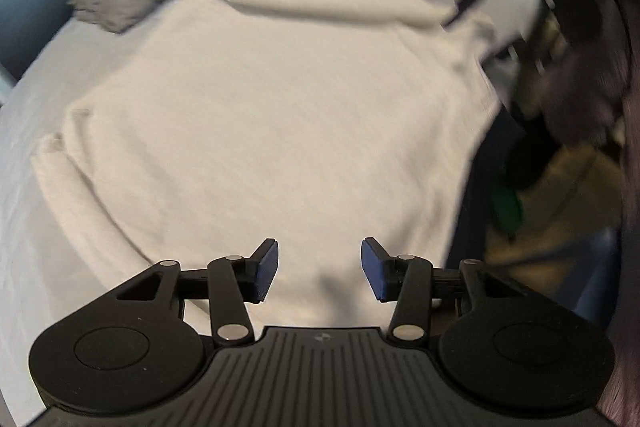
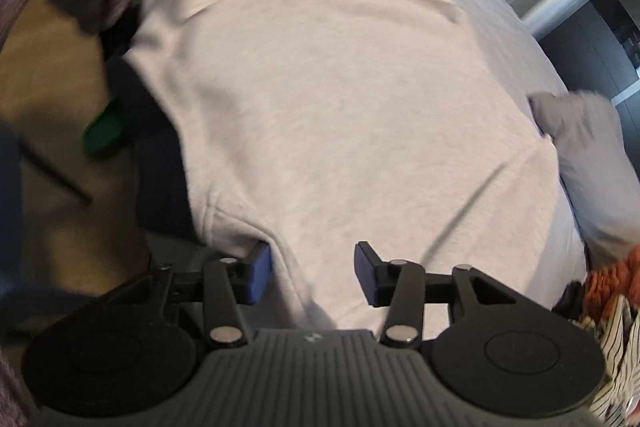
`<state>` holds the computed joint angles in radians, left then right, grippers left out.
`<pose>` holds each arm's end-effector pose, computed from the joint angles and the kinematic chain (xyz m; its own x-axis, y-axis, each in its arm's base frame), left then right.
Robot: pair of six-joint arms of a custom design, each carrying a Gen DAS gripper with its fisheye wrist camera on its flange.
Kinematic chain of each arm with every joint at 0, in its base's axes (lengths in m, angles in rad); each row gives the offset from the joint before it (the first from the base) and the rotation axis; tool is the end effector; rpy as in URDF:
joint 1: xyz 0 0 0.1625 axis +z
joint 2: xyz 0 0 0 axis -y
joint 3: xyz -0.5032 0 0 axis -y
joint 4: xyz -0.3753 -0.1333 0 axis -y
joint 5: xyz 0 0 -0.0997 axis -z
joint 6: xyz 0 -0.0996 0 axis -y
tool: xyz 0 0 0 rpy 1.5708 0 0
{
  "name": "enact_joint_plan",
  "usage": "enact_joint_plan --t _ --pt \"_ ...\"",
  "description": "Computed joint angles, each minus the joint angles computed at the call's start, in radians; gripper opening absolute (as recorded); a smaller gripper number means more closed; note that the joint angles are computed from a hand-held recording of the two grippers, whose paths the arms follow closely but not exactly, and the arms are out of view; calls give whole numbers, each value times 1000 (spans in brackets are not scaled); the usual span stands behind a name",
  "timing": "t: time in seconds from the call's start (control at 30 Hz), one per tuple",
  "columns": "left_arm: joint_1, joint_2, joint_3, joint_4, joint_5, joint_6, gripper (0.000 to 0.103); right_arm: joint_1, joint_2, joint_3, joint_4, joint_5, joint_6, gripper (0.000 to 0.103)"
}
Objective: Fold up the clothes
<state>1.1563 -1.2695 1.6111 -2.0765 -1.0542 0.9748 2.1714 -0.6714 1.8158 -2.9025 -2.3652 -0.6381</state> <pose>-0.0808 -0.6368 0.4482 -0.1362 0.9024 -0.4087 0.9086 0.2782 0.3116 0.4244 -0.5094 0.0838 -0.1939 -0.7129 0.6740 -0.8351 0.4805 0.2680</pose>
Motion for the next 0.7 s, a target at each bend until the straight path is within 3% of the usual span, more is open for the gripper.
enact_joint_plan --t 0.1,0.17,0.33,0.43,0.53,0.7 --pt "-3 40 -62 -27 29 -48 48 -21 -14 -60 130 74 118 51" --pt "4 70 -105 -55 51 -71 49 -40 -41 -119 320 181 185 52" --pt "31 143 -179 -125 80 -139 49 -47 -58 -194 504 281 131 56" --pt "44 196 -230 -162 134 -138 49 -57 -40 -232 483 226 145 56" --pt "52 250 -284 -231 178 -118 49 -70 -2 -285 441 103 198 62" --pt "74 358 -416 -369 173 -132 57 -116 87 -431 375 -21 308 72"
